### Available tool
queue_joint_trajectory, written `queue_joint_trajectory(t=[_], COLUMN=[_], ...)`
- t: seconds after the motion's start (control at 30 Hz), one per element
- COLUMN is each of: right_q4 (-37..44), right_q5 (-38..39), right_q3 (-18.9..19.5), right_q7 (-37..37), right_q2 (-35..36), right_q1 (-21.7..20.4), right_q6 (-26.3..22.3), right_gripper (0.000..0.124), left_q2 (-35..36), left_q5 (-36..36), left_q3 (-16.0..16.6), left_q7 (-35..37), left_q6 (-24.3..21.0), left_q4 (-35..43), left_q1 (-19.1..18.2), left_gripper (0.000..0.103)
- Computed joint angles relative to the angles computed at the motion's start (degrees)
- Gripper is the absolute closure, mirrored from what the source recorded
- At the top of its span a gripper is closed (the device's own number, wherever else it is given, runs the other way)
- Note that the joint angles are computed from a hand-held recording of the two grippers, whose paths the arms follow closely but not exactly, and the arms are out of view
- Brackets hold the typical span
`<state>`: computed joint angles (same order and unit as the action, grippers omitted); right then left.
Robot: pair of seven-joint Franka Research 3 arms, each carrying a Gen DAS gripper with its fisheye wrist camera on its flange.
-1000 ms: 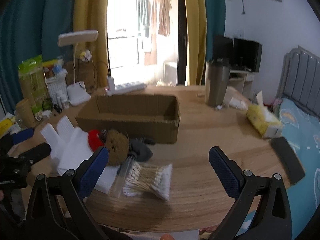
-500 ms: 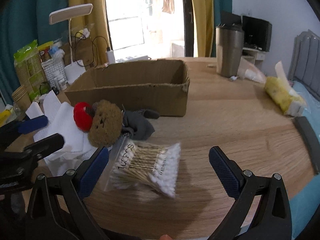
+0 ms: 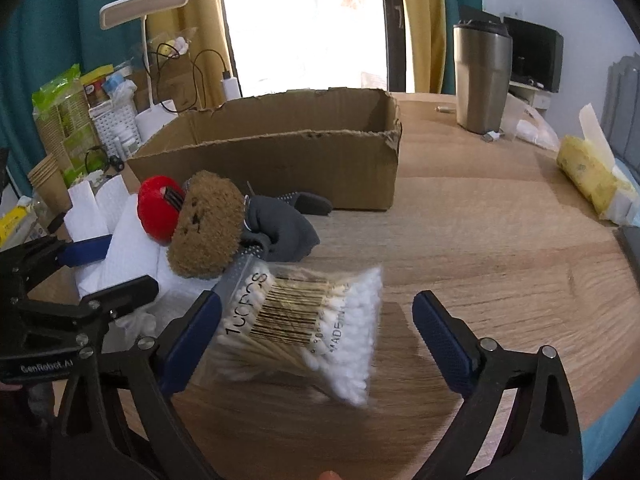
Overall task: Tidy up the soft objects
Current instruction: 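Grasp the cotton swab bag with the right tool while the left tool grasps white wipes, then carry the swab bag with the right tool while the left tool lifts the wipe toward the box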
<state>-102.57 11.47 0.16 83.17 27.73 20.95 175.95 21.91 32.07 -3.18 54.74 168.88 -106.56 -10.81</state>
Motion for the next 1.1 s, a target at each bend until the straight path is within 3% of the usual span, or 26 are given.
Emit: queue_joint_trajectory(t=[0.13,0.2,0.43,0.93,1.07,1.1], right_q4=[0.3,0.3,-1.0,-1.8,-1.4,-1.4], right_q5=[1.3,1.9,3.4,6.1,7.2,7.3], right_q3=[3.4,4.5,5.0,7.3,9.0,8.8], right_q7=[-3.0,-4.7,-7.1,-10.9,-12.6,-12.7], right_q2=[0.3,0.3,-0.7,-3.8,-3.9,-4.0], right_q1=[-2.7,-3.5,-3.7,-5.4,-6.8,-6.5], right_q6=[-0.6,-0.8,0.3,3.9,4.1,4.2], right_gripper=[0.040,0.048,0.052,0.052,0.052,0.052], left_q2=[-0.5,-0.6,-1.4,-6.8,-7.3,-7.3], left_q5=[0.6,0.2,-4.6,-12.4,-13.0,-14.1], left_q3=[0.3,-0.2,-3.0,-6.3,-4.9,-5.9], left_q7=[-0.1,0.4,3.6,10.4,9.7,10.2], left_q6=[-0.3,0.0,2.0,10.5,11.2,10.9], left_q4=[-0.1,-0.3,-2.1,-6.8,-7.0,-7.0], left_q1=[-0.1,0.4,3.3,6.6,5.7,6.8], left_gripper=[0.065,0.070,0.090,0.092,0.091,0.091])
